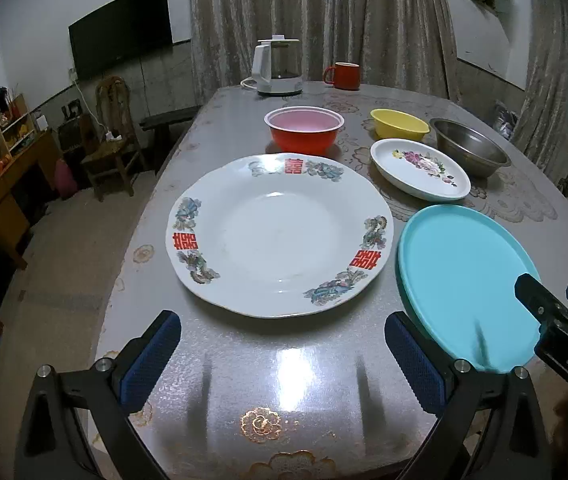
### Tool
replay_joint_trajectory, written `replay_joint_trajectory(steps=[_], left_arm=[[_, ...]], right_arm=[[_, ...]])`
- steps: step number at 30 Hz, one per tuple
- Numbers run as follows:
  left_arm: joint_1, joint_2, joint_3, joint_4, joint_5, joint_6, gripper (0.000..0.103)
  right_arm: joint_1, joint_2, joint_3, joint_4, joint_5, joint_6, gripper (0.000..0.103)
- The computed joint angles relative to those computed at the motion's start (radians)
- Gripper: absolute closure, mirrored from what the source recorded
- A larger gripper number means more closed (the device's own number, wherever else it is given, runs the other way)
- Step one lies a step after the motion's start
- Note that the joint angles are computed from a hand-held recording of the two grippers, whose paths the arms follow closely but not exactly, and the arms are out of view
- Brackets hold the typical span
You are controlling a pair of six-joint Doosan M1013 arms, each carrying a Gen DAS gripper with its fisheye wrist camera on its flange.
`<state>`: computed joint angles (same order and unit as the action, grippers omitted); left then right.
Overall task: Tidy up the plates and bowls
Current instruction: 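Move both grippers toward the rim of the large white plate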
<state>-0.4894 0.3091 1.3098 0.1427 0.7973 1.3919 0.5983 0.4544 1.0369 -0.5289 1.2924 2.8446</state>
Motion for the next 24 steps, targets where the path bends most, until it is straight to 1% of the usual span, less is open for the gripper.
replay_joint_trajectory(steps=[2, 6, 12, 18, 24], left_arm=[[0.0, 0.001, -0.001, -0.001, 0.001, 0.0, 0.0], [0.0, 0.003, -0.003, -0.002, 0.008, 0.0, 0.0], [0.002, 0.002, 0.0, -0.005, 0.007, 0.005, 0.0], [0.002, 0.002, 0.001, -0.006, 0.008, 0.008, 0.0], [0.001, 0.004, 0.0, -0.004, 0.013, 0.007, 0.0]], right_arm=[[-0.002, -0.008, 0.015, -0.002, -0.012, 0.006, 0.0], [0.005, -0.003, -0.005, 0.008, 0.003, -0.002, 0.0], [0.004, -0.006, -0.003, 0.013, 0.004, -0.003, 0.0], [0.003, -0.008, 0.012, 0.026, -0.013, 0.005, 0.0], [0.002, -0.01, 0.014, 0.026, -0.012, 0.01, 0.0]])
